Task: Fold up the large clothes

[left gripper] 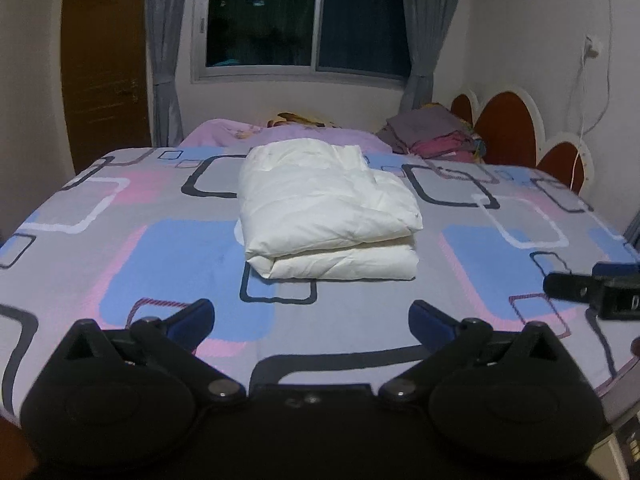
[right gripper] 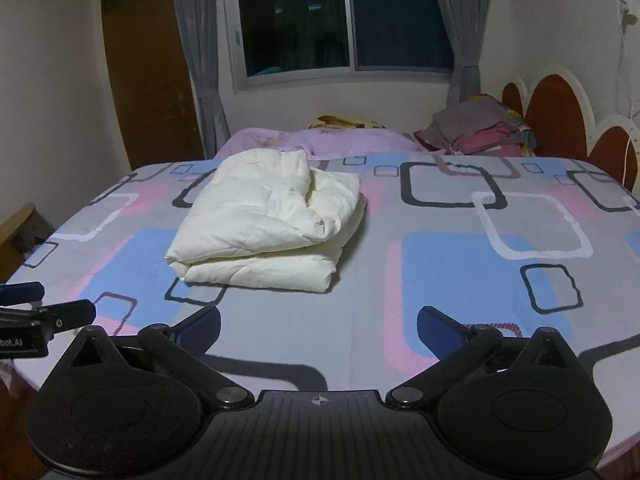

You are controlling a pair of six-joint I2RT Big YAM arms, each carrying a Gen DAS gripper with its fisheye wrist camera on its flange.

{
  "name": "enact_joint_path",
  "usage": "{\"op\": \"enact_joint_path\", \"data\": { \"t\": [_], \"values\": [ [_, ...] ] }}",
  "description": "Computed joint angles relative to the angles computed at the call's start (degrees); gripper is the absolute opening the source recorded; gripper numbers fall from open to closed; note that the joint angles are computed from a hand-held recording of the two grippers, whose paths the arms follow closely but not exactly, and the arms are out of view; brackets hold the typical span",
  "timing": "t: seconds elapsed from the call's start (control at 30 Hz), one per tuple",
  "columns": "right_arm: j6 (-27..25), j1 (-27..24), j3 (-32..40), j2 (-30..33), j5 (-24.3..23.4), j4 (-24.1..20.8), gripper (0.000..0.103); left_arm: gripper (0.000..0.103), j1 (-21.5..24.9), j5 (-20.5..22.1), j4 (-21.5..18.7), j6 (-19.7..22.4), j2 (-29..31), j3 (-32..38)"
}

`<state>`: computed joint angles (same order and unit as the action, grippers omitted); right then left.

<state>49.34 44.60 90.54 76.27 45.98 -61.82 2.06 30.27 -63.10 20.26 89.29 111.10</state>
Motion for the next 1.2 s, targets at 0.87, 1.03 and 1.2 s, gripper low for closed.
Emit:
{"op": "enact_joint_path", "data": {
  "t": [0.87,1.03,1.2],
  "values": [
    [3.75,5.82,0.48,-1.97,4.77,-6.00,0.103,0.103,0.65,2.47,5.07,-0.68,-8.97,-8.87],
    [3.21,5.76,0.38,-2.39,4.84,-5.90,0.103,0.103,0.40,2.55,5.31,-0.57,-9.09,-8.91],
    [2.70,5.61,0.10,-2.93,4.78,-5.76,0.103,0.103,0.28,2.47,5.42,-0.24,-8.78,-8.68]
  ]
}}
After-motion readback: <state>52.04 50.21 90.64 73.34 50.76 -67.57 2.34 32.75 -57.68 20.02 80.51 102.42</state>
